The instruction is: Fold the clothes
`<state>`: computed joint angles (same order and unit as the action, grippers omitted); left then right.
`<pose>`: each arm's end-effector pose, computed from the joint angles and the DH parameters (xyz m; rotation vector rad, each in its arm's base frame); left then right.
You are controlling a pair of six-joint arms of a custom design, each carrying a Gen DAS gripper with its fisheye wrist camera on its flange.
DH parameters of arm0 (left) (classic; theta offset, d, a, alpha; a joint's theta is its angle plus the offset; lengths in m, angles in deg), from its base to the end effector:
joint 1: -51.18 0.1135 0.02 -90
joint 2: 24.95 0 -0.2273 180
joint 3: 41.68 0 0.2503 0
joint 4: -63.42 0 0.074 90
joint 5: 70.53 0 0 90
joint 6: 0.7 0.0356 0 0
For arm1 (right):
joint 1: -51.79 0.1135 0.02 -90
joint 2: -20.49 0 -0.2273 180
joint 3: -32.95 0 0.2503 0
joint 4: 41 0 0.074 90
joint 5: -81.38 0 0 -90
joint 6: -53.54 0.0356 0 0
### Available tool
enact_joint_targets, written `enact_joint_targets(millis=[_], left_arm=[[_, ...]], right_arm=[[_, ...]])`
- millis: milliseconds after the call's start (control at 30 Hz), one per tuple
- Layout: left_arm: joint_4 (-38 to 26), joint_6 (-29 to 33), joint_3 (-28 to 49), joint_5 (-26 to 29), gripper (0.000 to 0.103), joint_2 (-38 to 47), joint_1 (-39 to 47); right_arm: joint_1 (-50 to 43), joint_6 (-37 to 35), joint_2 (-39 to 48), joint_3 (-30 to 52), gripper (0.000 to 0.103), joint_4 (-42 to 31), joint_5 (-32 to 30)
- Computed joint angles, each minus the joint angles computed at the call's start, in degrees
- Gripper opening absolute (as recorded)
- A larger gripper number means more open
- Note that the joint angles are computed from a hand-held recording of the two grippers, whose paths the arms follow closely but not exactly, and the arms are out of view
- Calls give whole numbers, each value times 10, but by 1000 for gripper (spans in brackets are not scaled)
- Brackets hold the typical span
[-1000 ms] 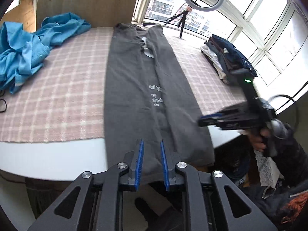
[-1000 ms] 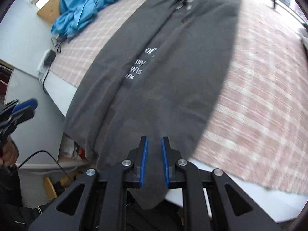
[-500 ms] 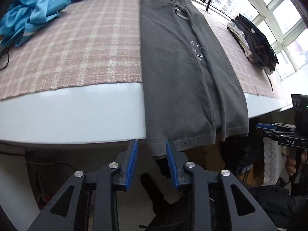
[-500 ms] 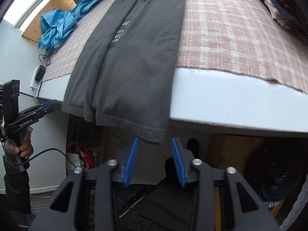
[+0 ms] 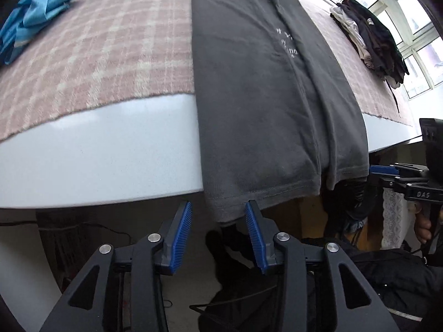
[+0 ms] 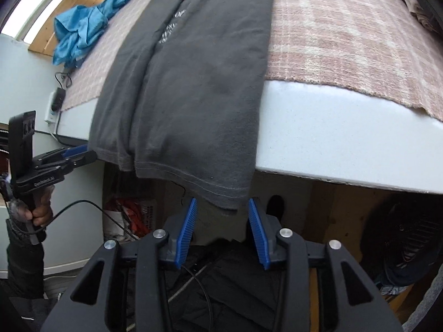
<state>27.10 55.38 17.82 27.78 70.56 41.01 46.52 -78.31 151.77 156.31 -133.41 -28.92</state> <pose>0.2722 -0.0541 0.0885 -0.5624 2.8329 -0.3629 0.3981 -0.0243 0.1442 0.9128 -2.9194 -0.6124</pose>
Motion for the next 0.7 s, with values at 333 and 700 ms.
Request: enact_joint_targets(millis=[333,700], left_arm=[[40,41,5,88,37,19,23],[17,137,20,187,6,12,88]], right_arm=[[3,89,-5,-37,39,40,-17],[14,107,4,-10,12,0,-44]])
